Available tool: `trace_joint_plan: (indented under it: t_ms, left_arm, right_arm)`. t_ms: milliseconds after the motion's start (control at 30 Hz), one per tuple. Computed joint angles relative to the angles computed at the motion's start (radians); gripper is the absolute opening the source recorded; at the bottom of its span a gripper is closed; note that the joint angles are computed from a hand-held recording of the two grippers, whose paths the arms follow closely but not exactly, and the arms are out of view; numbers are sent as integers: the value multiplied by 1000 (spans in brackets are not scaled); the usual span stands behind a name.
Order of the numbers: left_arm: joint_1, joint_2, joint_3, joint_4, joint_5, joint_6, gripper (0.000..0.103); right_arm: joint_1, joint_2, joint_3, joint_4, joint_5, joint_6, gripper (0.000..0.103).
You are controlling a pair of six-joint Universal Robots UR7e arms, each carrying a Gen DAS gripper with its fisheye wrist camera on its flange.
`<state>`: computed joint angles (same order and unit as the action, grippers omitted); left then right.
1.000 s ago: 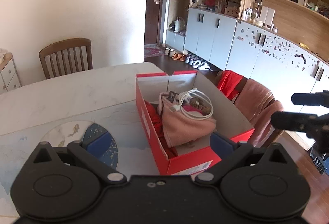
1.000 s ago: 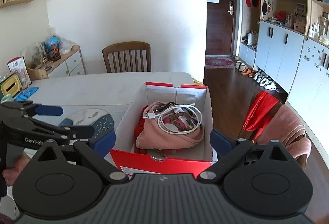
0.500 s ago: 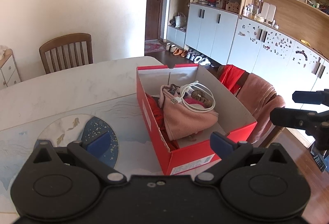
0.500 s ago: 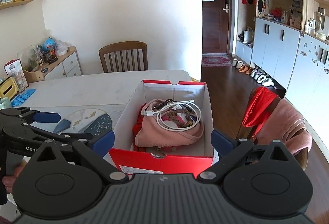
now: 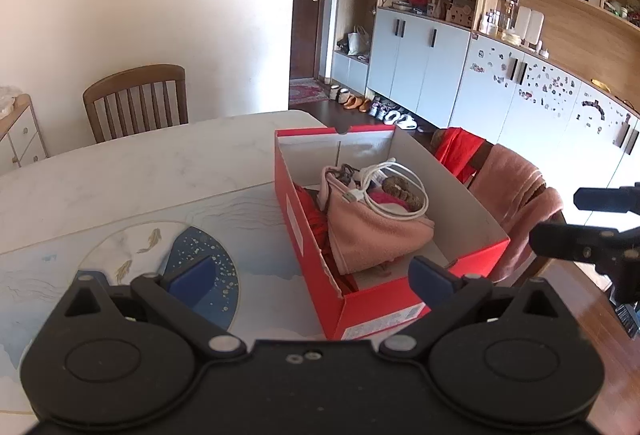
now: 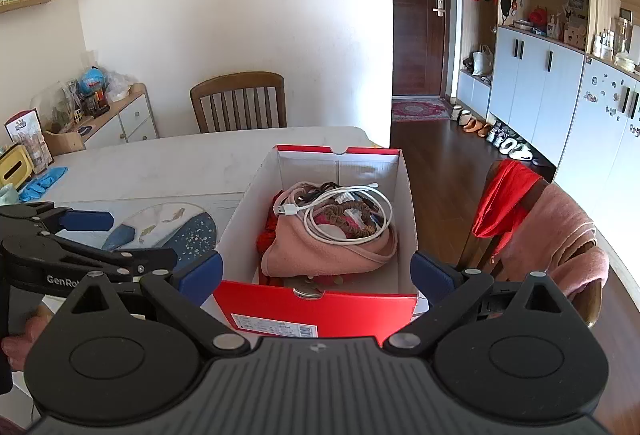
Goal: Organize objects
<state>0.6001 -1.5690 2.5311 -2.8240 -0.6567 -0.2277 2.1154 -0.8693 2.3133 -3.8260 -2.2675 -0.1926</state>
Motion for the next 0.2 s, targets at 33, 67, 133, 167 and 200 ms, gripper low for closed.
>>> trace_joint_plan:
  t_ms: [33,67,133,167,200]
  left_arm:
    - [2,0,0,-7,-2,4,102]
    - [2,1,1,-16,0,7,102]
    - [7,2,-1,-24,-2,12,102]
    - [8,1,-1,-22,-4,12,102]
    - [10,-1,-3,-21,-9,14,102]
  right_arm:
    - [-1,1,-1,1,-1,1,101]
    - [-2,0,0,4,1,2,101]
    - [-2,2,-2,5,0,2,101]
    - [-2,3,-3,6,0,3,101]
    - [-3,3,-3,9,1,5,101]
